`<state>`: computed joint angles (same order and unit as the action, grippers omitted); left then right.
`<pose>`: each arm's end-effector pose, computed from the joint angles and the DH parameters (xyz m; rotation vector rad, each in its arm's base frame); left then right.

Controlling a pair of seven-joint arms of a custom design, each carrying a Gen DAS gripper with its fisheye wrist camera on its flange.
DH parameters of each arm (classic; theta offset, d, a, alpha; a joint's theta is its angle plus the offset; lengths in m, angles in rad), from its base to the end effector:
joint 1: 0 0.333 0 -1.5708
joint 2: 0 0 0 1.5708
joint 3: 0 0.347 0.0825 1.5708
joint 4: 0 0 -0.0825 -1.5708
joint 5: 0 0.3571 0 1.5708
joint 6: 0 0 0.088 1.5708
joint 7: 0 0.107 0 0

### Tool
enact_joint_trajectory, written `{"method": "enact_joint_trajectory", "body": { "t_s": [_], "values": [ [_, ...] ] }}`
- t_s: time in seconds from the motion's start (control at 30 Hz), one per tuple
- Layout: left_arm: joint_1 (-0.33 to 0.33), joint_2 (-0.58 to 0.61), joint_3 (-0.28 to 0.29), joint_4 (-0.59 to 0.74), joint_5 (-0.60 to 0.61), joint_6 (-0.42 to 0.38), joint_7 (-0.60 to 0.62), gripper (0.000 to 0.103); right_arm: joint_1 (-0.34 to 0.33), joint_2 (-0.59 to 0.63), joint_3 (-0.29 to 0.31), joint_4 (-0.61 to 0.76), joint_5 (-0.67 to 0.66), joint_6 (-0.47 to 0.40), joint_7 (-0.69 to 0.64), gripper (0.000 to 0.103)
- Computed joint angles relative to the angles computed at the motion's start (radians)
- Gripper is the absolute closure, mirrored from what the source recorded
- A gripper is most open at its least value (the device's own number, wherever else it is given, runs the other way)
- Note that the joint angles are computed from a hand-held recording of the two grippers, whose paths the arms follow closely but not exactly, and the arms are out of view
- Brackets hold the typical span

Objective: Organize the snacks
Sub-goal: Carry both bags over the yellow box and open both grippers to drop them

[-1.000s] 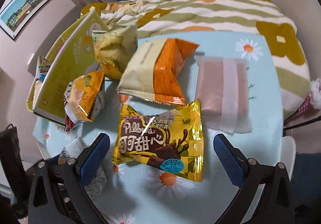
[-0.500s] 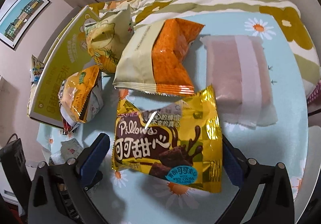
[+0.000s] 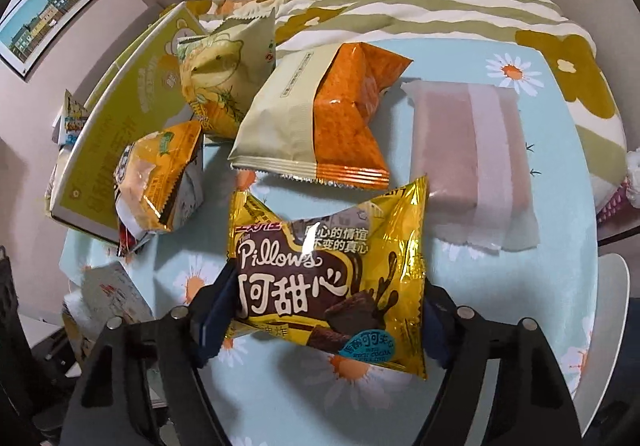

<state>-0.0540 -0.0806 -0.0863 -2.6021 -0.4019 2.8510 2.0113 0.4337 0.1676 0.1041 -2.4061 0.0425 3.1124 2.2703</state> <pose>0.4419 -0.0413 0.3676 -1.8449 2.2912 -0.4893 0.4587 0.2680 0.3584 -1.6381 2.0242 -0.0810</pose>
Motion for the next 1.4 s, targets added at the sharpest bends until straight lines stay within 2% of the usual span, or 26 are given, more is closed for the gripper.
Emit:
{"method": "enact_joint_trajectory", "body": {
  "t_s": [0.13, 0.27, 0.4, 0.5, 0.67, 0.73, 0.87, 1.03, 1.2, 1.4],
  "values": [
    [-0.002, -0.034, 0.003, -0.001, 0.008, -0.005, -0.009, 0.041, -0.035, -0.028, 0.048, -0.025, 0.057, 0.013, -0.034, 0.031],
    [-0.012, -0.076, 0.013, 0.001, 0.007, -0.016, -0.014, 0.041, -0.026, -0.081, 0.041, -0.047, 0.060, 0.018, -0.042, 0.031],
    [-0.025, -0.140, 0.036, 0.008, 0.002, -0.027, -0.006, 0.041, -0.004, -0.140, 0.016, -0.046, -0.022, -0.005, 0.009, 0.031],
    [-0.032, -0.173, 0.055, 0.035, -0.002, -0.033, -0.001, 0.041, -0.012, -0.179, 0.020, -0.030, -0.096, -0.020, 0.052, 0.031],
    [-0.034, -0.178, 0.096, 0.121, -0.028, -0.050, 0.033, 0.041, -0.029, -0.188, 0.033, 0.067, -0.159, -0.067, 0.048, 0.031],
    [-0.030, -0.166, 0.113, 0.161, -0.041, -0.050, 0.066, 0.041, -0.037, -0.176, 0.036, 0.125, -0.232, -0.090, 0.089, 0.031],
    [-0.011, -0.102, 0.143, 0.279, -0.098, -0.073, 0.163, 0.041, -0.025, -0.133, 0.028, 0.238, -0.356, -0.123, 0.182, 0.031],
    [0.056, 0.035, 0.140, 0.472, -0.157, -0.138, 0.279, 0.041, 0.034, -0.010, -0.019, 0.451, -0.467, -0.184, 0.270, 0.031],
    [0.146, 0.227, 0.110, 0.734, -0.152, -0.258, 0.318, 0.041, 0.088, 0.142, -0.058, 0.682, -0.437, -0.268, 0.256, 0.031],
    [0.235, 0.495, 0.056, 1.102, -0.053, -0.441, 0.293, 0.041, 0.140, 0.332, -0.096, 0.989, -0.366, -0.430, 0.226, 0.031]
  ]
}}
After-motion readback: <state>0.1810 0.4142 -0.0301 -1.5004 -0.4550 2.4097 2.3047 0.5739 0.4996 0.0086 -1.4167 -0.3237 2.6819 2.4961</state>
